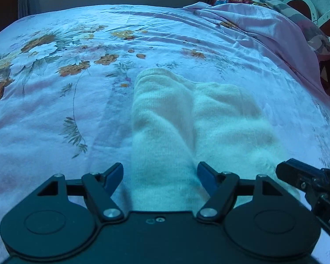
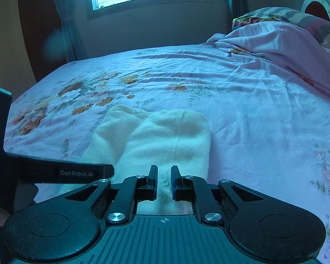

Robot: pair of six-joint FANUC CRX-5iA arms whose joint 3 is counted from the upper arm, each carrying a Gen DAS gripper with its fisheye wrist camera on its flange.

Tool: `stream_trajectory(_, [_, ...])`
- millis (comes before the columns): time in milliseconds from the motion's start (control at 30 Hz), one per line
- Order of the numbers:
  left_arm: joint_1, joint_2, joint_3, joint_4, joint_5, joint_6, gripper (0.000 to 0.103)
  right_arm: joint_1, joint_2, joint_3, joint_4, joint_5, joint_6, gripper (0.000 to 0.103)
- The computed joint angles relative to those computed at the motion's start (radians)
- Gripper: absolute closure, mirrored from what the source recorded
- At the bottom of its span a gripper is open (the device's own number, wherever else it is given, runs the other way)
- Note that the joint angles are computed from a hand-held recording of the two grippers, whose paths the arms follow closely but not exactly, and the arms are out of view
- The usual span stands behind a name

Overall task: Fold small clothes
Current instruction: 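Open the right tool and smooth the folded sweater with both tools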

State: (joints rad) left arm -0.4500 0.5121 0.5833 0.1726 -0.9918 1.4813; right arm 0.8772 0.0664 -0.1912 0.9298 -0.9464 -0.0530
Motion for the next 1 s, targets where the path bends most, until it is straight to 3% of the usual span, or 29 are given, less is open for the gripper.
stream_trajectory(300, [0.027,-0.153,-0.244,0.087,0.060,-0.087,0.029,0.128,-0.064,-0.096,-0.048,-0.096,-0.084,0.092])
stream_trajectory(433, [0.032,-0.219,-0.347,0.106,0.096,-0.151,0.028,0.175,-0.093,-0.143,-0.049,-0.133,-0.150,0.069])
stream_trajectory(500, [0.033,-0.241,-0.385,0.113,0.115,-0.174,0.028,0.181,-0.112,-0.168,-0.050,-0.124,-0.182,0.068])
stream_trajectory(600, [0.044,-0.261,-0.408,0.144,0.129,-0.199,0.029,0.174,-0.133,-0.164,-0.072,-0.108,-0.185,0.068])
stream_trajectory(800, [0.058,-0.255,-0.368,0.135,0.152,-0.152,0.032,0.132,-0.188,-0.202,-0.033,-0.022,-0.339,0.067])
stream_trajectory(867, [0.054,-0.247,-0.352,0.107,0.145,-0.128,0.034,0.141,-0.183,-0.198,-0.004,-0.028,-0.336,0.067])
stream_trajectory(1000, [0.044,-0.250,-0.387,0.122,0.134,-0.182,0.034,0.164,-0.173,-0.186,-0.036,-0.022,-0.321,0.067])
